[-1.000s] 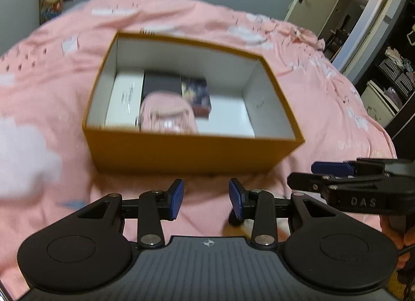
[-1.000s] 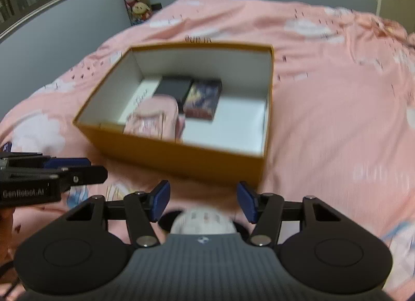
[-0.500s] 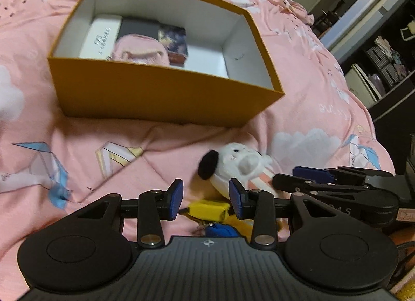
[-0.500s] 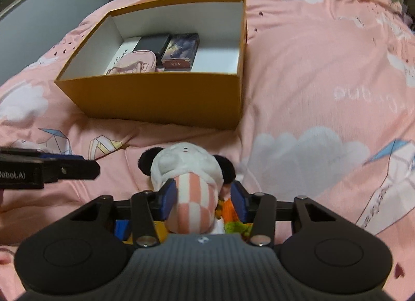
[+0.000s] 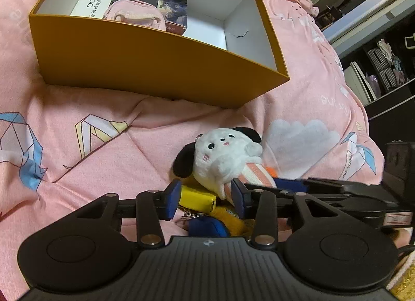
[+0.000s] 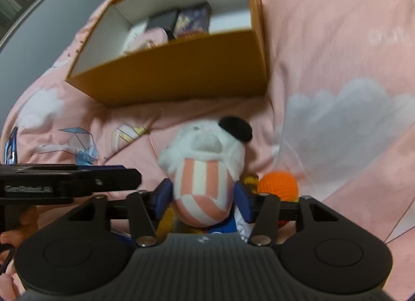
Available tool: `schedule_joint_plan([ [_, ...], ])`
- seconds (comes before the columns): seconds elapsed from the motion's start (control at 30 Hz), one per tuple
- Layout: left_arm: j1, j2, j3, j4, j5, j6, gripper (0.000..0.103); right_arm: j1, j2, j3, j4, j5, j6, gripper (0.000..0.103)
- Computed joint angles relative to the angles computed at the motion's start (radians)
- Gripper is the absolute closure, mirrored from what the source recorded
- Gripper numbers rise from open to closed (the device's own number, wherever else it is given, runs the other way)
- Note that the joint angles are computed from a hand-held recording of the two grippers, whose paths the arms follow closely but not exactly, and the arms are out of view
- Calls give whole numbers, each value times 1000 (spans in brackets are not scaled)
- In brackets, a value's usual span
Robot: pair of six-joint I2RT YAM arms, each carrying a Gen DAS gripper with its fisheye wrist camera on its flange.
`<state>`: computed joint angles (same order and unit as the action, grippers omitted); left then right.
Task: Organize objects
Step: 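Grasp the red panda plush with the left gripper while the right gripper grasps the white dog plush, then lift the red panda plush and white dog plush with both grippers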
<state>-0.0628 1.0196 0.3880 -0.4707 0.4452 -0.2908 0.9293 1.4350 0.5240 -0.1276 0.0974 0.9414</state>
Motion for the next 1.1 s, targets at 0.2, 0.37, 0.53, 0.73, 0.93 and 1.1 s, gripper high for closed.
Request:
schedule_joint_plan([
  [0.2,0,8,10,-12,22,22,53,19,-4,-3,4,27,28,51],
  [0.37,-55,88,54,-47,48,109,46,66,-113,22,-164,162,32,51],
  [0.53,-161,138,77,-60,11,130,34,89,-189,-2,-249,204,61,51],
  [0.73,-303,219,102,-62,-112,118,26,92,-191,-27,-221,198,78,51],
  [0.93,-305,193,77,-52,-115,100,42,95,-168,-19,-213,200,73,50],
  [1.1,-268,48,65,-117,-107,109,60,99,-200,-10,-230,213,60,51],
])
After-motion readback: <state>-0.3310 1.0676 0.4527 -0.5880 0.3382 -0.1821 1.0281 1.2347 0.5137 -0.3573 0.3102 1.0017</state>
